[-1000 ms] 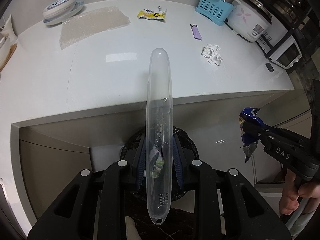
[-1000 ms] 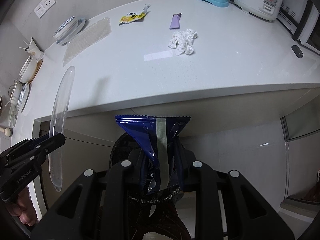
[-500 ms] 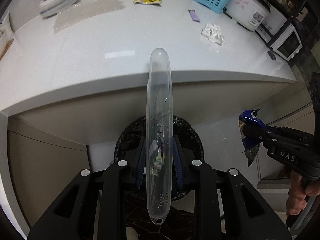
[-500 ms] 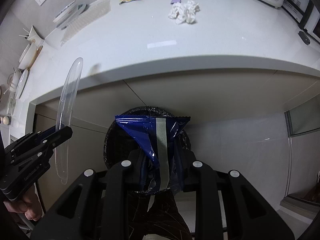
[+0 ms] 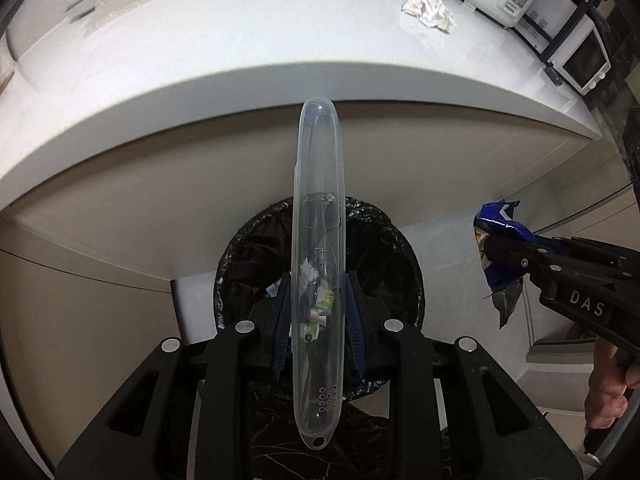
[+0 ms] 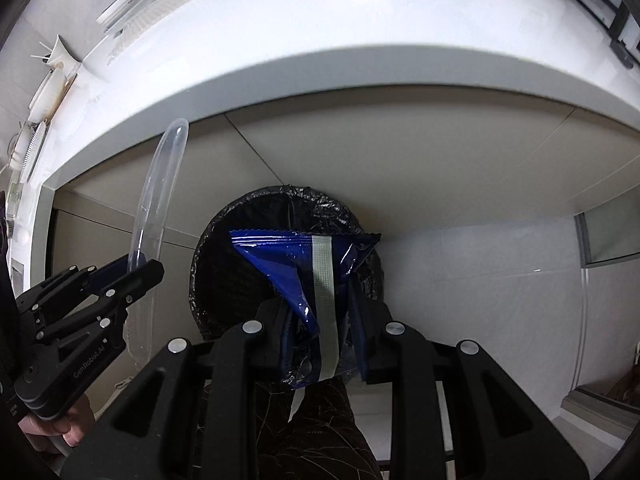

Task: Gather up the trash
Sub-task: 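Carry the clear tube and blue wrapper down over the trash bin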

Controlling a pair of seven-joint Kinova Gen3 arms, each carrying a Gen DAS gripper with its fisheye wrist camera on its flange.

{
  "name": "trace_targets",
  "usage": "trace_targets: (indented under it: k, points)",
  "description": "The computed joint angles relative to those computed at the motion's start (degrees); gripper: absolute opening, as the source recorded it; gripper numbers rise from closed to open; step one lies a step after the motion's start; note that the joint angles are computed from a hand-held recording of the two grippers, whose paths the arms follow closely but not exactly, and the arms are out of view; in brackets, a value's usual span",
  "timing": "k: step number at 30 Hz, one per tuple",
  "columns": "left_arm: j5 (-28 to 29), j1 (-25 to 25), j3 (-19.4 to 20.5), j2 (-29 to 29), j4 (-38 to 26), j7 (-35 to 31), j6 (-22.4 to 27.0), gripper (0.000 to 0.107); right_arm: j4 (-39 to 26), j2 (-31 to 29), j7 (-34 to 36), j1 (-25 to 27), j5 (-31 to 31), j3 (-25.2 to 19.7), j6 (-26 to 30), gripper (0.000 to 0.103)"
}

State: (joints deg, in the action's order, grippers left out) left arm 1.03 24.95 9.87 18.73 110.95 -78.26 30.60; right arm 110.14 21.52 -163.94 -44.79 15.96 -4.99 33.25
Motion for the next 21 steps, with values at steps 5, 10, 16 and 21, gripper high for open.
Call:
trace_targets:
  k: [5,10,16,21]
  points:
    - [0.66,0.08,0.0,1.98,-0.27,0.4,-0.65,0.025,-0.04,1.64,-0.05,-0.21,-0.3,0.13,-0.31,0.022]
    - [0.35,0.53,-0.05,3.78,-0.34,0.24,-1.4,0.025,0.48,1.83,0.16,0.01,-1.29,0.24,-0.24,0.022]
    - [0.14,1.17,0.05,5.28,-0.86,-0.48,-1.86,0.025,1.53,1.12,-0.93,-0.33,-1.04,0.66,0.07,0.022]
    - [-0.81,2.64,-0.16,6.29,-1.77,-0.59,-2.05,0.025,1.76,0.18,-2.72,-0.93,-0.14,0.7,1.61,0.022]
